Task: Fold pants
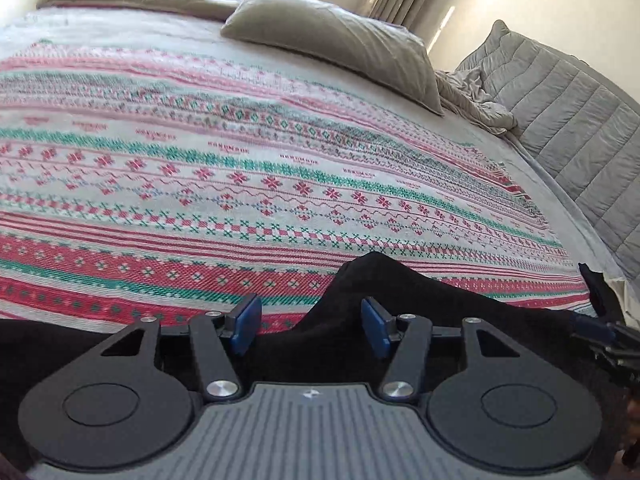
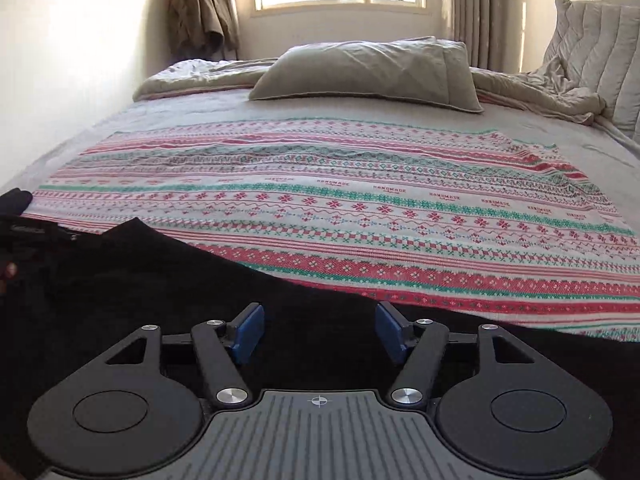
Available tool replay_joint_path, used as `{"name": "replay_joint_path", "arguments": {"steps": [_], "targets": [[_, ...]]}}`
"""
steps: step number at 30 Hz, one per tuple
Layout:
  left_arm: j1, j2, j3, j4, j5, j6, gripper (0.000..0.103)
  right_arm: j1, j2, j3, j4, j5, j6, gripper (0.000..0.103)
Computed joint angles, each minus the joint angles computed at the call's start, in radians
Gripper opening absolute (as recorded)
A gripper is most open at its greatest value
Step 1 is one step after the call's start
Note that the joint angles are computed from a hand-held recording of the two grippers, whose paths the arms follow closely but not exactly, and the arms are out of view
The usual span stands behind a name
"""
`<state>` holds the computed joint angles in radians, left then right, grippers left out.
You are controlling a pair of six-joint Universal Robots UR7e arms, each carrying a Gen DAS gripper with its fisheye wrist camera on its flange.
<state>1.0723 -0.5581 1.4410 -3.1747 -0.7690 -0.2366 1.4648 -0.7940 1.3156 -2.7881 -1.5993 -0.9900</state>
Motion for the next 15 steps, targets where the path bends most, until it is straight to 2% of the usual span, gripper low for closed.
{"name": "replay_joint_path", "arguments": {"steps": [3,5,6,7,8,10,12,14,15], "targets": [[0.020,0.002,-0.047,0.065,-0.064,0.004,0.073,-0.018,-0.013,0.008,0.024,0.009,0.018,0.062],[0.026,-0.005,-0.067,0.138,-0.112,-0.010,0.068,-0.024,-0.015,0.007,0.025,0.000,0.011,0.062],[0.027,-0.006,-0.075,0.169,-0.131,-0.018,0.054,-0.027,-0.016,0.005,0.023,-0.002,0.011,0.062],[0.024,-0.004,-0.083,0.198,-0.133,-0.029,0.034,-0.030,-0.015,0.000,0.025,-0.001,0.013,0.062],[0.019,0.005,-0.085,0.191,-0.119,-0.020,0.032,-0.034,-0.016,-0.003,0.026,-0.001,0.016,0.062],[-0.005,0.042,-0.079,0.069,-0.032,0.086,0.027,-0.039,-0.012,-0.009,0.023,-0.012,0.018,0.062],[-0.017,0.079,-0.089,-0.030,0.032,0.157,0.027,-0.042,-0.004,-0.015,0.005,-0.035,0.007,0.062],[-0.021,0.108,-0.102,-0.056,0.072,0.198,0.035,-0.046,0.001,-0.016,-0.024,-0.059,0.003,0.062],[-0.026,0.120,-0.112,-0.068,0.097,0.227,0.043,-0.046,0.001,-0.013,-0.041,-0.069,0.005,0.062]]}}
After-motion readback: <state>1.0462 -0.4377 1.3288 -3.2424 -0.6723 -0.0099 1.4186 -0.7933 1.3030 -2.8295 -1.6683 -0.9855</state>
